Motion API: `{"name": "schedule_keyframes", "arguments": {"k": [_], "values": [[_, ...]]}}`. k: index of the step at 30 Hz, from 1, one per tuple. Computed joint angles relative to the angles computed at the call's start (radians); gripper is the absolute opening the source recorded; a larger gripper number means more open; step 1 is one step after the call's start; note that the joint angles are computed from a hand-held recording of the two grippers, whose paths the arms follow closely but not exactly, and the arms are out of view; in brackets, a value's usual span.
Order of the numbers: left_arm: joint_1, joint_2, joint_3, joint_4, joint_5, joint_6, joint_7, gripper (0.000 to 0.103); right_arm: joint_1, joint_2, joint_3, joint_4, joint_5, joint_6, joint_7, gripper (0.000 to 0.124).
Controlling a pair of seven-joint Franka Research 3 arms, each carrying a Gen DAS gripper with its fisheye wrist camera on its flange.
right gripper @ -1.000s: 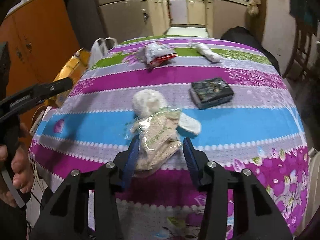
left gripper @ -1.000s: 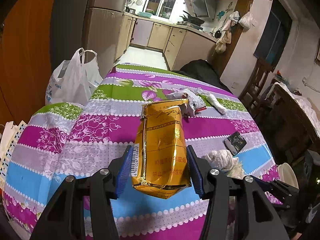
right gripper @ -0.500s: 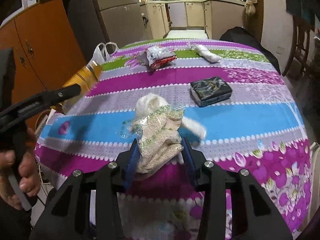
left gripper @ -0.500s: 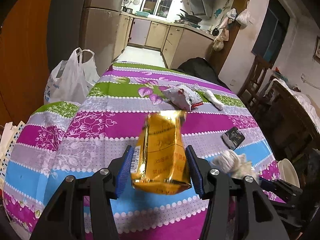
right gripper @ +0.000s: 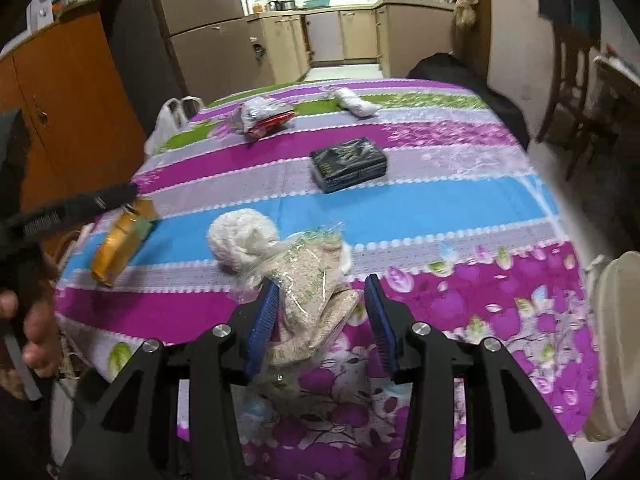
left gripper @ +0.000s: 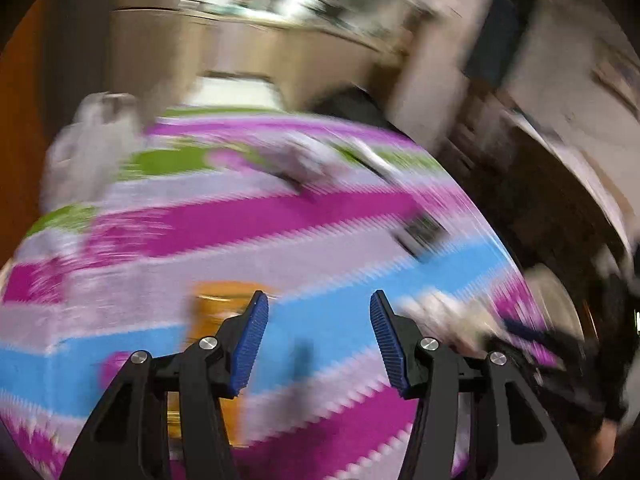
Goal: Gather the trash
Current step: 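Release the gold snack bag and grasp the white cloth ball with the left tool, then carry the cloth ball and grain bag with both tools over the basin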
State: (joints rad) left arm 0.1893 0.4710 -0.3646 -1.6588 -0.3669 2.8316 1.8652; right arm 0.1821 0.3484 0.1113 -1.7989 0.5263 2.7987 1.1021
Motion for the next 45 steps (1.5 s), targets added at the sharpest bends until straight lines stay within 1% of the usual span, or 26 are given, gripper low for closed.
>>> {"name": "schedule_keyframes", "arguments": {"k": [1, 2, 3, 5, 7, 8, 9, 10, 12, 14, 17, 18, 20, 21, 22, 25, 26, 28, 31, 33, 35, 36, 37, 39, 43, 45], "values": [[0.022, 0.020, -0.042, 0.021, -0.016, -0.031, 0.058, 0.054, 0.005, 0.002, -0.004, 0.000, -0.009, 0.003, 0.004, 0.050], [0.026, 0.032, -0.056, 0.035, -0.026, -0.052, 0.084, 0.054, 0.007, 0.007, -0.002, 0.005, -0.014, 0.009, -0.003, 0.051], [0.035, 0.052, -0.074, 0.063, -0.044, -0.096, 0.115, 0.056, 0.006, 0.014, 0.001, 0.012, -0.014, 0.007, -0.011, 0.051], [0.015, 0.086, -0.069, 0.107, -0.058, -0.130, 0.132, 0.059, -0.009, 0.034, 0.020, 0.034, 0.008, -0.001, -0.041, 0.051], [0.015, 0.126, -0.083, 0.160, -0.086, -0.178, 0.168, 0.060, -0.041, 0.055, 0.050, 0.065, 0.067, -0.044, -0.080, 0.051], [0.008, 0.139, -0.079, 0.177, -0.093, -0.188, 0.177, 0.060, -0.050, 0.061, 0.056, 0.075, 0.089, -0.059, -0.094, 0.051], [0.001, 0.152, -0.076, 0.194, -0.097, -0.201, 0.188, 0.060, -0.050, 0.060, 0.053, 0.074, 0.101, -0.059, -0.098, 0.044], [0.000, 0.170, -0.080, 0.216, -0.108, -0.221, 0.202, 0.060, -0.042, 0.053, 0.043, 0.066, 0.099, -0.050, -0.090, 0.042], [-0.030, 0.190, -0.054, 0.248, -0.096, -0.229, 0.184, 0.060, -0.034, 0.028, 0.023, 0.039, 0.092, -0.029, -0.079, 0.041], [-0.042, 0.205, -0.049, 0.269, -0.097, -0.234, 0.177, 0.060, -0.041, 0.006, 0.018, 0.016, 0.098, -0.028, -0.088, 0.041], [-0.070, 0.220, -0.028, 0.287, -0.076, -0.221, 0.153, 0.060, 0.002, -0.010, -0.045, -0.015, -0.008, 0.004, -0.009, 0.041], [-0.079, 0.220, -0.024, 0.284, -0.068, -0.200, 0.146, 0.060, 0.005, -0.001, -0.055, -0.008, -0.033, -0.007, 0.015, 0.041], [-0.092, 0.219, -0.018, 0.274, -0.050, -0.168, 0.124, 0.042, -0.018, 0.006, -0.034, -0.007, -0.016, -0.004, -0.001, 0.041], [-0.095, 0.211, -0.018, 0.254, -0.049, -0.132, 0.107, 0.038, -0.018, 0.005, -0.034, -0.010, -0.020, 0.005, 0.003, 0.041], [-0.112, 0.192, -0.001, 0.220, -0.030, -0.076, 0.080, 0.035, -0.015, 0.003, -0.036, -0.016, -0.027, 0.022, 0.010, 0.040], [-0.125, 0.136, 0.015, 0.128, 0.026, 0.041, 0.025, 0.034, -0.029, -0.019, -0.013, -0.050, 0.002, 0.089, -0.018, 0.039], [-0.141, 0.109, 0.036, 0.091, 0.054, 0.083, -0.008, 0.034, -0.030, -0.029, -0.010, -0.062, 0.005, 0.114, -0.025, 0.038], [-0.196, 0.060, 0.105, 0.029, 0.124, 0.152, -0.091, 0.034, -0.035, -0.048, 0.000, -0.078, 0.016, 0.155, -0.043, 0.038], [-0.307, -0.019, 0.232, -0.060, 0.232, 0.258, -0.218, 0.034, -0.046, -0.089, 0.019, -0.112, 0.039, 0.222, -0.083, 0.038], [-0.364, -0.048, 0.294, -0.085, 0.283, 0.291, -0.285, 0.034, -0.065, -0.123, 0.040, -0.136, 0.081, 0.258, -0.123, 0.038], [-0.451, -0.070, 0.384, -0.096, 0.345, 0.315, -0.359, 0.034, -0.073, -0.151, 0.044, -0.151, 0.113, 0.278, -0.145, 0.038], [-0.466, -0.074, 0.395, -0.092, 0.364, 0.318, -0.377, 0.034, -0.074, -0.161, 0.040, -0.155, 0.122, 0.283, -0.153, 0.038], [-0.474, -0.071, 0.396, -0.079, 0.380, 0.317, -0.392, 0.034, -0.079, -0.179, 0.038, -0.167, 0.138, 0.295, -0.166, 0.038], [-0.459, -0.069, 0.357, -0.058, 0.403, 0.314, -0.397, 0.034, -0.086, -0.211, 0.024, -0.184, 0.164, 0.303, -0.182, 0.038], [-0.394, -0.043, 0.220, 0.010, 0.431, 0.296, -0.379, 0.034, -0.084, -0.269, -0.034, -0.230, 0.164, 0.336, -0.172, 0.038], [-0.387, -0.020, 0.178, 0.051, 0.456, 0.291, -0.382, 0.034, -0.085, -0.294, -0.070, -0.252, 0.130, 0.344, -0.136, 0.038]]}}
